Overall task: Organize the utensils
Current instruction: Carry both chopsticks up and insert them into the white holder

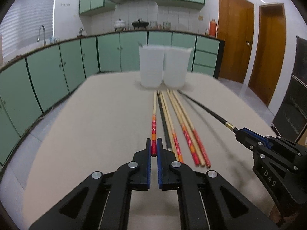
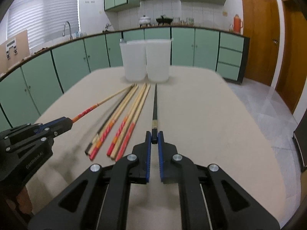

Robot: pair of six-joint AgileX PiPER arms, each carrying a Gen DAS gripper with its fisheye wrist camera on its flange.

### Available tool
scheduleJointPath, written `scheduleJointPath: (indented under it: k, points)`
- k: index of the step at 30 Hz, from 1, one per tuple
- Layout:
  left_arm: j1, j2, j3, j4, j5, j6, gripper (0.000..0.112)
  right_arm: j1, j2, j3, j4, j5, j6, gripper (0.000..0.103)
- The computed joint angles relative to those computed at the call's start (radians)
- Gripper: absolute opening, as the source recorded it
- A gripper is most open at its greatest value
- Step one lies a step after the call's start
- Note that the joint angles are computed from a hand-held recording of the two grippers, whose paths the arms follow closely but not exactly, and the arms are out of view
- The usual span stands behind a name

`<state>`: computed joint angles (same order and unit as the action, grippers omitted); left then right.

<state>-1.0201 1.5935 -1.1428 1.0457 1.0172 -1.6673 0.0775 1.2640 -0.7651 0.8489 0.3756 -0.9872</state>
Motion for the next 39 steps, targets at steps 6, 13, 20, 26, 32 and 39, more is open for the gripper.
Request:
scheduleJointPath:
  k: [6, 13, 20, 26, 32, 39]
  points:
    - [-0.019, -0.031, -0.076, 0.066, 0.088, 0.048, 0.005, -0.005, -0.039, -0.044, 0.042, -0.017, -0.066, 0.006]
    - [0.029, -0.052, -0.188, 0.108, 0.064, 0.148, 0.005, -0.109, 0.021, -0.244, 0.115, 0.164, -0.083, 0.006]
    - [0.111, -0.013, -0.338, 0.079, 0.01, 0.31, 0.005, -0.181, 0.152, -0.538, 0.098, 0.372, 0.037, 0.006]
    - [0.163, -0.002, -0.415, 0.041, -0.027, 0.391, 0.006, -0.197, 0.316, -0.839, 0.019, 0.553, 0.208, 0.006]
    - [0.22, -0.015, -0.469, -0.001, -0.066, 0.463, 0.005, -0.19, 0.398, -1.036, -0.035, 0.641, 0.273, 0.006]
    - [0.265, 0.01, -0.582, -0.003, -0.087, 0.554, 0.005, -0.191, 0.553, -1.372, -0.047, 0.771, 0.384, 0.006]
